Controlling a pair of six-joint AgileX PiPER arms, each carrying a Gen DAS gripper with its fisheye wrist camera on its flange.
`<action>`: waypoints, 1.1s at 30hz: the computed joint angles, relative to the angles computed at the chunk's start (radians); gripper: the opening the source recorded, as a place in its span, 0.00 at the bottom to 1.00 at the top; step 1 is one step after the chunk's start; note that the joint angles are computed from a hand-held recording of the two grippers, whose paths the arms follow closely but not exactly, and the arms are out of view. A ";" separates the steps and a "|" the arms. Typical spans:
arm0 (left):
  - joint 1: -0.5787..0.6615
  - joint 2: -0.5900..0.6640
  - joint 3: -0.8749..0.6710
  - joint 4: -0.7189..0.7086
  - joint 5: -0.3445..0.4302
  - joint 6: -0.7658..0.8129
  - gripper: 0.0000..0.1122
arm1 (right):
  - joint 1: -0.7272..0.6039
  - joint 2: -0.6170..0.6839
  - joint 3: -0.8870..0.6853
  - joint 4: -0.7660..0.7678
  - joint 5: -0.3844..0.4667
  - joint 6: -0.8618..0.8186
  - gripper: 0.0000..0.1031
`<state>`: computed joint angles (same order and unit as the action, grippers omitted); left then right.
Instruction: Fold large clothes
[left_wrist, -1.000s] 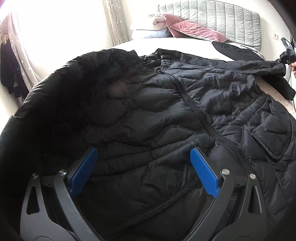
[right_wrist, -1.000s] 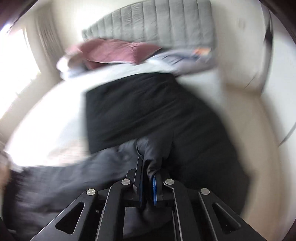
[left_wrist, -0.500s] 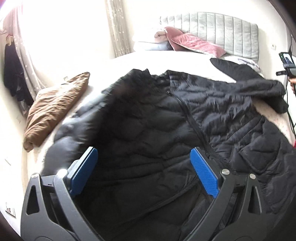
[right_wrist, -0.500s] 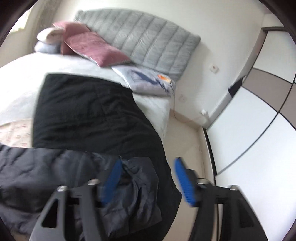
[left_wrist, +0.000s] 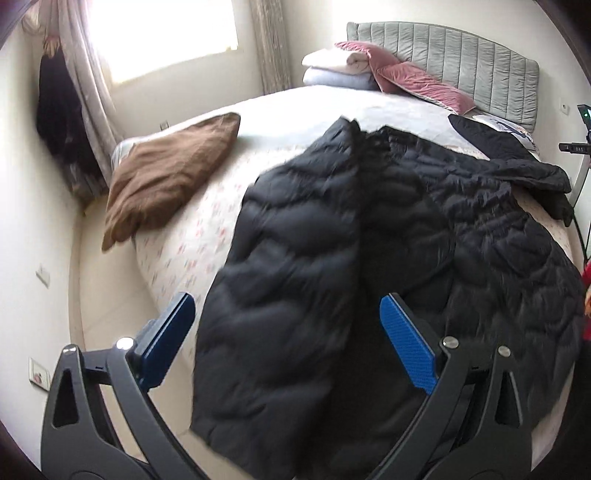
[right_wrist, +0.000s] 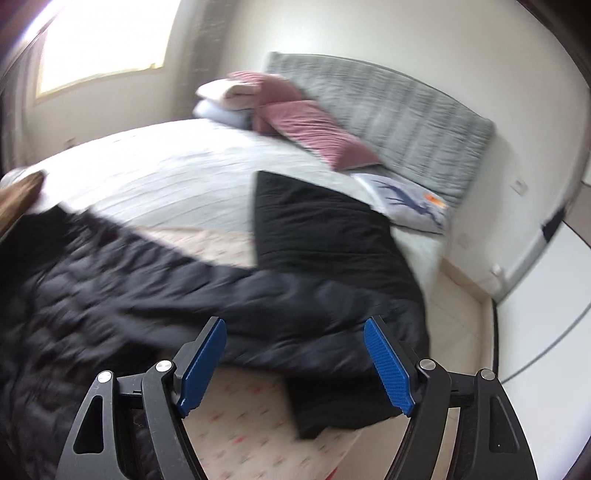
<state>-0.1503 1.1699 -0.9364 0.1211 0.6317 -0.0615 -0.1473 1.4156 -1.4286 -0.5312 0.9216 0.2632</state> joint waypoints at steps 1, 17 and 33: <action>0.034 -0.014 0.019 -0.059 0.002 0.071 0.89 | 0.033 -0.012 0.020 -0.009 0.008 0.012 0.76; 0.194 0.080 0.117 -0.384 0.037 0.414 0.11 | 0.558 0.021 0.089 -0.098 0.176 0.239 0.76; 0.285 0.692 -1.151 0.187 0.296 -0.082 0.07 | 0.625 0.184 0.025 -0.122 0.197 0.250 0.76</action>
